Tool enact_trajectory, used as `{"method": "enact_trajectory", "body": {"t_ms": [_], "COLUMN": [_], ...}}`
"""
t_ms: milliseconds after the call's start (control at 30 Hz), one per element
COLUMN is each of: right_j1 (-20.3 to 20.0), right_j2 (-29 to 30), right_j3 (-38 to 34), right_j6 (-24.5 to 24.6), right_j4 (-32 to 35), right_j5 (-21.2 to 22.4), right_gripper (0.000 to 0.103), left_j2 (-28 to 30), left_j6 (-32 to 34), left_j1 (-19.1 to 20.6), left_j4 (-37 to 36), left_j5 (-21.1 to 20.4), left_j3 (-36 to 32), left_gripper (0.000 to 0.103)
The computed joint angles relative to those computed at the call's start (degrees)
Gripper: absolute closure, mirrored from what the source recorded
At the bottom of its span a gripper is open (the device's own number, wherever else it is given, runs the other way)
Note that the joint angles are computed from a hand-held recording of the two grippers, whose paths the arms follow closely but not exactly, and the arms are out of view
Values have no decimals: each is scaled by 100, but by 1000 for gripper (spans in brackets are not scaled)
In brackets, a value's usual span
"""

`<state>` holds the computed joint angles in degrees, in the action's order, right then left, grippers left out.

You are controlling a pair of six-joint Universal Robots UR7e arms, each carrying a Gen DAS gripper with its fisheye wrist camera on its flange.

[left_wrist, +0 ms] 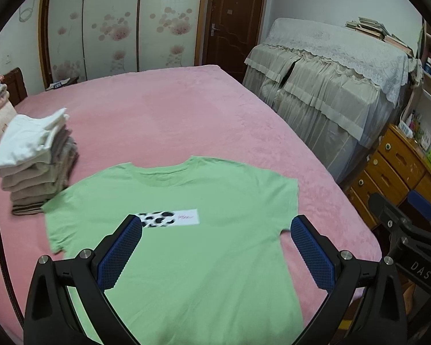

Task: Fold small clothes
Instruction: 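Move the right gripper to the shirt side and grasp the sleeve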

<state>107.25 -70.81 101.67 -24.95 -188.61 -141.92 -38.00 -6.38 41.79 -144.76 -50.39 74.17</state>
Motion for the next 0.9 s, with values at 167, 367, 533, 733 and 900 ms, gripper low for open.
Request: {"method": "enact_trajectory", "body": {"t_ms": [167, 367, 533, 733, 900], "right_j1": [-416, -1111, -1920, -2509, -2705], "right_j2": [71, 132, 121, 540, 794], "right_j3": [-194, -420, -749, -1374, -1626], "right_j6": [154, 570, 1355, 1852, 1939], "right_j4": [312, 955, 2249, 3106, 3253], "right_j5": [249, 769, 2040, 2834, 3056], "right_gripper": [15, 23, 32, 33, 44], "left_j2": [635, 1464, 2046, 2519, 2820], "left_j6": [18, 49, 216, 329, 448], "left_j1": [242, 542, 706, 819, 846], "left_j4": [-224, -116, 158, 305, 349], "left_j5": [-155, -173, -36, -103, -83], "left_j3": [-545, -1316, -1870, -2410, -2863], "left_gripper": [0, 0, 0, 0, 0]}}
